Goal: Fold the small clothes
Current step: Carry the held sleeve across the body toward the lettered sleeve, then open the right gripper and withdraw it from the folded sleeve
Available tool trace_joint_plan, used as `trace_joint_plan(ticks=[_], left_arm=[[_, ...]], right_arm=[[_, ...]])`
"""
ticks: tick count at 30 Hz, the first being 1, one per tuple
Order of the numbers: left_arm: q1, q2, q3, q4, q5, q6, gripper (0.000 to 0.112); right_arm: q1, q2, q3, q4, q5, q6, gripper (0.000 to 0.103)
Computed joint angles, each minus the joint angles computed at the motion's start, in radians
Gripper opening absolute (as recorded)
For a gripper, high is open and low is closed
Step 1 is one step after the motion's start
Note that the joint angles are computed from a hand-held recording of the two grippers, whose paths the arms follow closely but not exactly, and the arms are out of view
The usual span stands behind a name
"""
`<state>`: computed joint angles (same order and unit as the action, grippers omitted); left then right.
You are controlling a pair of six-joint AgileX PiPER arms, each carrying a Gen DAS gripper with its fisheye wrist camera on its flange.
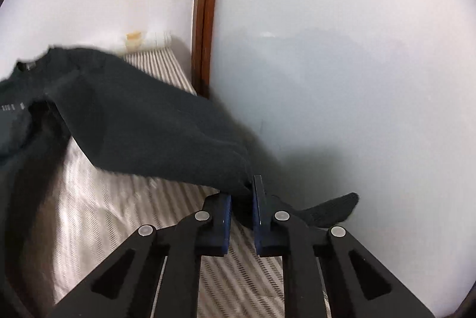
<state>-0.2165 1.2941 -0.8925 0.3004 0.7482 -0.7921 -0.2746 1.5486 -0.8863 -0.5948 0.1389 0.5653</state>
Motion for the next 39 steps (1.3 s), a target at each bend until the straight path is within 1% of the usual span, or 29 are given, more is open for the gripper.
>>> trace_joint_plan(ticks=[1, 2, 3, 4, 6, 8, 9, 10, 11, 13, 14, 17, 20, 22, 25, 27, 28, 30, 31, 32, 33, 34, 35, 36, 37, 39], left_arm=[[0.012, -0.002, -0.001, -0.016, -0.005, 0.015, 0.079], [0.023, -0.005, -0.001, -0.032, -0.010, 0.030, 0.079], [0.031, -0.011, 0.003, -0.045, -0.018, 0.044, 0.079], [0.042, -0.019, 0.007, -0.056, -0.028, 0.059, 0.079], [0.061, -0.023, 0.010, -0.065, -0.034, 0.079, 0.079], [0.080, -0.021, 0.007, -0.075, -0.033, 0.099, 0.079], [0.087, -0.021, 0.007, -0.079, -0.034, 0.109, 0.079], [0.097, -0.021, 0.003, -0.081, -0.031, 0.123, 0.079], [0.100, -0.021, 0.003, -0.078, -0.031, 0.127, 0.079], [0.104, -0.022, 0.000, -0.070, -0.029, 0.136, 0.079], [0.110, -0.024, -0.001, -0.074, -0.031, 0.146, 0.079], [0.172, -0.038, 0.009, -0.149, -0.049, 0.243, 0.079], [0.213, -0.036, 0.009, -0.201, -0.063, 0.305, 0.079], [0.230, -0.034, 0.007, -0.222, -0.070, 0.332, 0.079], [0.248, -0.029, 0.004, -0.246, -0.077, 0.365, 0.079], [0.255, -0.024, 0.000, -0.264, -0.076, 0.384, 0.079], [0.257, -0.019, -0.005, -0.277, -0.075, 0.398, 0.079], [0.253, -0.012, -0.016, -0.283, -0.068, 0.415, 0.079], [0.241, -0.007, -0.025, -0.272, -0.062, 0.415, 0.079], [0.231, -0.004, -0.033, -0.261, -0.058, 0.411, 0.079], [0.223, 0.000, -0.042, -0.252, -0.054, 0.409, 0.079], [0.206, 0.007, -0.056, -0.238, -0.050, 0.402, 0.079], [0.195, 0.010, -0.064, -0.230, -0.047, 0.395, 0.079], [0.182, 0.016, -0.076, -0.221, -0.043, 0.385, 0.079], [0.165, 0.029, -0.094, -0.211, -0.039, 0.370, 0.079], [0.136, 0.046, -0.120, -0.198, -0.031, 0.347, 0.079]], right_arm=[[0.020, -0.027, -0.004, -0.023, 0.016, 0.033, 0.011], [0.042, -0.051, -0.013, -0.007, 0.026, 0.025, 0.011], [0.062, -0.081, -0.019, 0.047, 0.030, -0.022, 0.011], [0.094, -0.109, -0.032, 0.069, 0.039, -0.033, 0.011], [0.174, -0.146, -0.071, 0.058, 0.070, -0.002, 0.011], [0.274, -0.152, -0.141, 0.078, 0.118, 0.001, 0.011], [0.342, -0.143, -0.187, 0.032, 0.149, 0.050, 0.011], [0.409, -0.133, -0.221, -0.053, 0.176, 0.135, 0.010], [0.456, -0.121, -0.250, -0.105, 0.197, 0.184, 0.010], [0.583, -0.063, -0.357, -0.200, 0.264, 0.271, 0.010], [0.620, -0.030, -0.409, -0.206, 0.286, 0.278, 0.010], [0.739, 0.096, -0.610, -0.175, 0.351, 0.237, 0.010], [0.853, 0.211, -0.801, -0.170, 0.416, 0.189, 0.010], [0.904, 0.304, -0.932, -0.125, 0.431, 0.116, 0.010], [0.964, 0.470, -1.164, 0.022, 0.511, -0.056, 0.012], [0.977, 0.531, -1.229, 0.102, 0.539, -0.135, 0.014], [0.979, 0.576, -1.279, 0.133, 0.572, -0.170, 0.018], [0.982, 0.617, -1.295, 0.139, 0.626, -0.168, 0.022], [0.968, 0.613, -1.259, 0.168, 0.630, -0.171, 0.027], [0.952, 0.578, -1.183, 0.197, 0.611, -0.171, 0.030], [0.928, 0.539, -1.102, 0.238, 0.576, -0.183, 0.042], [0.900, 0.495, -1.021, 0.303, 0.541, -0.210, 0.065], [0.869, 0.450, -0.941, 0.373, 0.508, -0.242, 0.075], [0.842, 0.403, -0.858, 0.420, 0.465, -0.262, 0.083], [0.829, 0.366, -0.790, 0.430, 0.427, -0.260, 0.083], [0.807, 0.293, -0.667, 0.416, 0.381, -0.258, 0.083]])
